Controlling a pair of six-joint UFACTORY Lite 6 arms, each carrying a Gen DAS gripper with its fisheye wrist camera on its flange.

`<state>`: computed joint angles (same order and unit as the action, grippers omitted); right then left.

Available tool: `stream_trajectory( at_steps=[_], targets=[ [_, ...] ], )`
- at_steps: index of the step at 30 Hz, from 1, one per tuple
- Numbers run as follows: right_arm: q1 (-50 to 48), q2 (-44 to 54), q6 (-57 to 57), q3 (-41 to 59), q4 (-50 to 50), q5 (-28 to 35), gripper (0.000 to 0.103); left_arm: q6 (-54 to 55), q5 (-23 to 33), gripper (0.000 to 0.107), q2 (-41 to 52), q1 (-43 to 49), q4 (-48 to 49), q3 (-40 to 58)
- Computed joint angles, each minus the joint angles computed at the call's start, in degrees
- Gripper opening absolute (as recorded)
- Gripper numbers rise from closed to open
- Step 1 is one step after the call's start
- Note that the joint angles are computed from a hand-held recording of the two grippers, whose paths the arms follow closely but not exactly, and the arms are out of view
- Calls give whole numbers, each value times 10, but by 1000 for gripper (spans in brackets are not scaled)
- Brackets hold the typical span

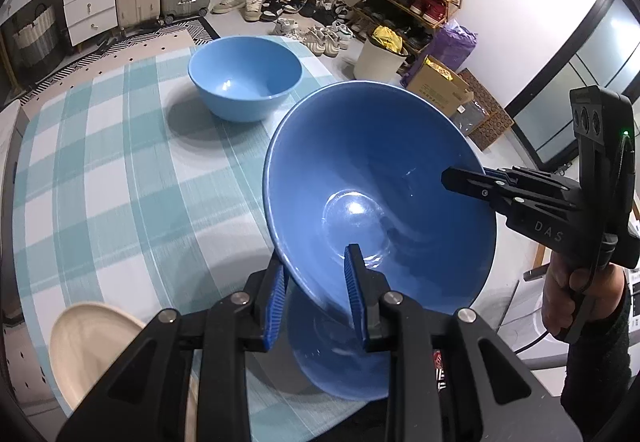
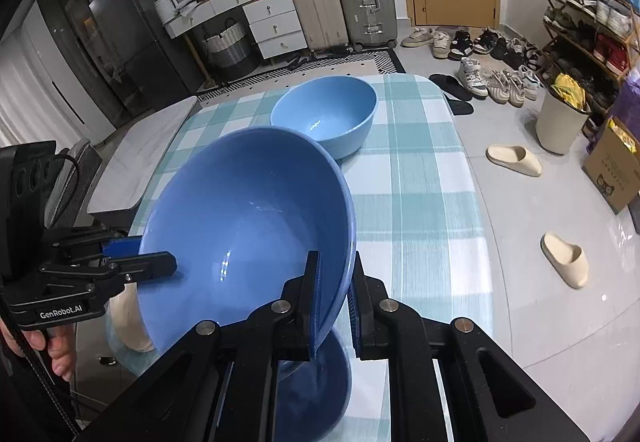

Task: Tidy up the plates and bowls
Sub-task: 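Lift and tilt the gripped blue bowls with both grippers, then lower the blue bowls onto the cloth and open both grippers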

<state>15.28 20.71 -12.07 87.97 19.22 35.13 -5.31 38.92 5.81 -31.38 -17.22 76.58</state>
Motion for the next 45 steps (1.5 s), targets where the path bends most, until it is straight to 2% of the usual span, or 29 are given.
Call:
stream_trajectory(
  at_steps=[10, 16, 24, 36, 41, 45],
  targets=[
    [24, -104, -5, -168, 16, -50, 12, -43, -27, 26, -78, -49, 38, -117],
    [54, -143, 31, -250, -8, -93, 12, -147, -44, 26, -98, -101, 147, -161],
    [53, -146, -2, -295, 28, -120, 12, -177, -73, 26, -109, -120, 191, -203],
    [56, -135, -9, -316, 27, -141, 12, -256, -64, 26, -73, -167, 293, -207],
    [63, -148, -11, -332, 24, -147, 12, -374, -43, 26, -53, -210, 430, -210],
    [70, -158, 12, -349, -3, -160, 12, -340, -63, 26, -50, -195, 392, -220]
  ],
)
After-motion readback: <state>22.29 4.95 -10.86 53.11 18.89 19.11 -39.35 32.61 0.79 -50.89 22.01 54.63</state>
